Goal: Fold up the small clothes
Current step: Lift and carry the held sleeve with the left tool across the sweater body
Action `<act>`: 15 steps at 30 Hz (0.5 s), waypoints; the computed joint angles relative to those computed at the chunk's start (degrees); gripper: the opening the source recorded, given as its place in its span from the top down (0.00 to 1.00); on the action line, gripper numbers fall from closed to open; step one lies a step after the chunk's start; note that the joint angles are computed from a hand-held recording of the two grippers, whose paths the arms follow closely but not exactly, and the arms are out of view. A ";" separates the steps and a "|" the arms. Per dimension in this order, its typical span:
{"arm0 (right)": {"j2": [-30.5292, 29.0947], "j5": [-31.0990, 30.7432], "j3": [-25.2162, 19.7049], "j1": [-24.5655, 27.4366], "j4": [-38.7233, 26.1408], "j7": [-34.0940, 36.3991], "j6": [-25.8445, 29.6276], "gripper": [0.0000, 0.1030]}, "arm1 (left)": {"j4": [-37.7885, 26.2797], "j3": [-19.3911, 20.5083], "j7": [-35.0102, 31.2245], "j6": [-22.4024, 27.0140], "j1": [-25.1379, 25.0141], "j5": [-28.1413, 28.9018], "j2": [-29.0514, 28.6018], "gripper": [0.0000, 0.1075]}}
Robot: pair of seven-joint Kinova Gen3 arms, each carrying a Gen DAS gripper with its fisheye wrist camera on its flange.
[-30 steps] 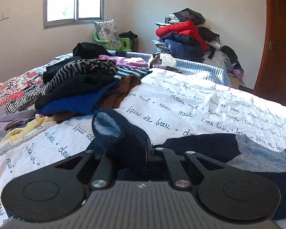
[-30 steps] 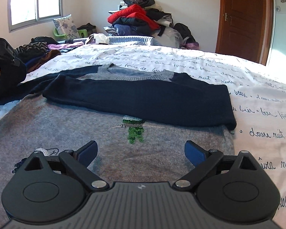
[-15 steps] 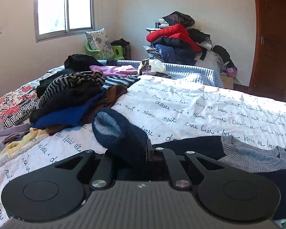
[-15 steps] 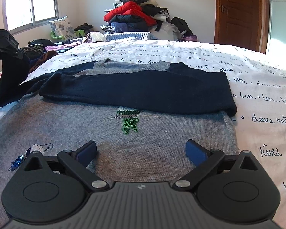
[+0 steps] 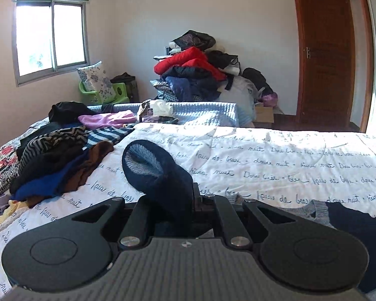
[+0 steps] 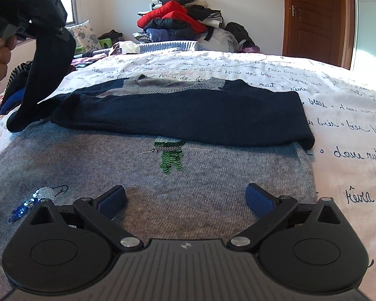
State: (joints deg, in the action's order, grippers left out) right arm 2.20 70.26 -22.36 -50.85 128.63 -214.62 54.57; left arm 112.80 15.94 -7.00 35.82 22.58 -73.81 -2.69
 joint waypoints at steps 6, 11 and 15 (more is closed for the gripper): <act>-0.23 0.42 -0.09 0.03 0.50 -0.80 -0.23 0.00 | -1.25 1.29 1.96 -0.71 3.58 -1.23 2.53 0.92; -0.44 0.73 -0.16 0.06 0.80 -1.43 -0.42 0.00 | -1.73 1.05 3.58 -0.69 7.39 -3.55 5.16 0.92; -0.74 1.16 -0.26 0.18 1.19 -2.16 -0.70 0.00 | -1.94 0.34 4.67 -0.64 10.45 -4.97 7.13 0.92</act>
State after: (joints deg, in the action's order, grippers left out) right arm 1.46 71.41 -22.62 -50.66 129.83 -216.78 53.87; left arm 110.86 16.27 -2.33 35.18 33.03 -78.79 4.44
